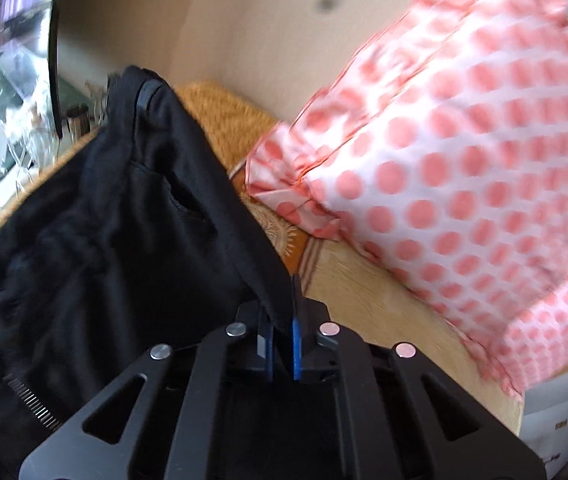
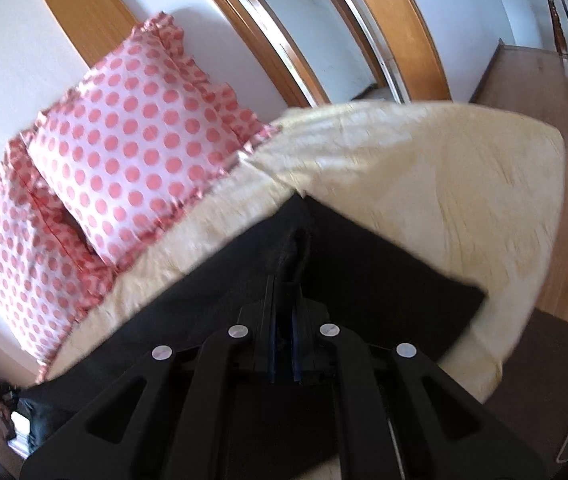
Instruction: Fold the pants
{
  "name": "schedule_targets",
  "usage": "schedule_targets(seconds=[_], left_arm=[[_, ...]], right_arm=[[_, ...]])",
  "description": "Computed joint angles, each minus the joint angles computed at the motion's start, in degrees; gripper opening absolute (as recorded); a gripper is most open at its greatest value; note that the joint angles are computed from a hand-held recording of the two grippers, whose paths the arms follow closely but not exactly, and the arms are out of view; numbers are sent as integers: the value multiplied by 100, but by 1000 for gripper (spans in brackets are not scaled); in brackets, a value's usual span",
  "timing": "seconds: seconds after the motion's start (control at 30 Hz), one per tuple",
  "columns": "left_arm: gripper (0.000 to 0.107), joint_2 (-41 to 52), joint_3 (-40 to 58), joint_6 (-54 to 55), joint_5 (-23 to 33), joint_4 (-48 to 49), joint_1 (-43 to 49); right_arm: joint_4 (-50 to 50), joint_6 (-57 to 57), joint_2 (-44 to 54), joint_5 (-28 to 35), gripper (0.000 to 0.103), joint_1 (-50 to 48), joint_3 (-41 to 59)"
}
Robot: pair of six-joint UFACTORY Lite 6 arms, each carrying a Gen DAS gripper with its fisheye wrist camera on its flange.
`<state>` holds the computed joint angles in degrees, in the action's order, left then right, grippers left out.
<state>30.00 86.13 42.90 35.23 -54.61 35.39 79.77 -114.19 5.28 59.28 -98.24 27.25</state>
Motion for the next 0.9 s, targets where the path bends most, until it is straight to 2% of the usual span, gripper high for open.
schedule_targets(seconds=[0.07, 0.13, 0.23, 0.3, 0.37, 0.47, 0.5, 0.57, 0.67, 0.77, 0.83, 0.9], left_arm=[[6, -875, -860, 805, 149, -540, 343], [6, -2013, -1980, 1858, 638, -1020, 1023], [7, -3452, -3510, 3024, 1705, -1217, 2589], [7, -3878, -4256, 3792, 2246, -1114, 3687], [7, -3964, -4875, 4465, 2508, -891, 4650], [7, -3388, -5665, 5681, 2105, -681, 5822], [7, -3119, -5754, 5970, 2019, -826, 5933], [9, -2459, -5708, 6577, 2435, -1008, 6526], [15, -2555, -5796, 6634, 2589, -1150, 6666], [25, -2606, -5678, 6407, 2589, -1193, 6515], [35, -2426, -5430, 6127, 2621, -1236, 6538], [39, -2178, -5160, 5915, 2681, -1345, 6608]], right_arm=[[-36, 313, 92, 159, 5, 54, 270], [-132, 529, 165, 366, 5, -34, 491], [-339, 730, 332, 591, 5, -316, 735], [-441, 705, 519, 536, 5, -468, 835], [-477, 585, 688, 312, 5, -540, 837], [-539, 518, 1067, 30, 5, -627, 929], [-540, 479, 1168, -24, 5, -659, 953], [-546, 452, 1233, -95, 5, -664, 962], [-527, 396, 1187, -90, 5, -658, 932], [-578, 434, 1120, 21, 5, -694, 942], [-601, 458, 1086, 45, 5, -692, 951], [-626, 506, 1089, 58, 5, -676, 985]])
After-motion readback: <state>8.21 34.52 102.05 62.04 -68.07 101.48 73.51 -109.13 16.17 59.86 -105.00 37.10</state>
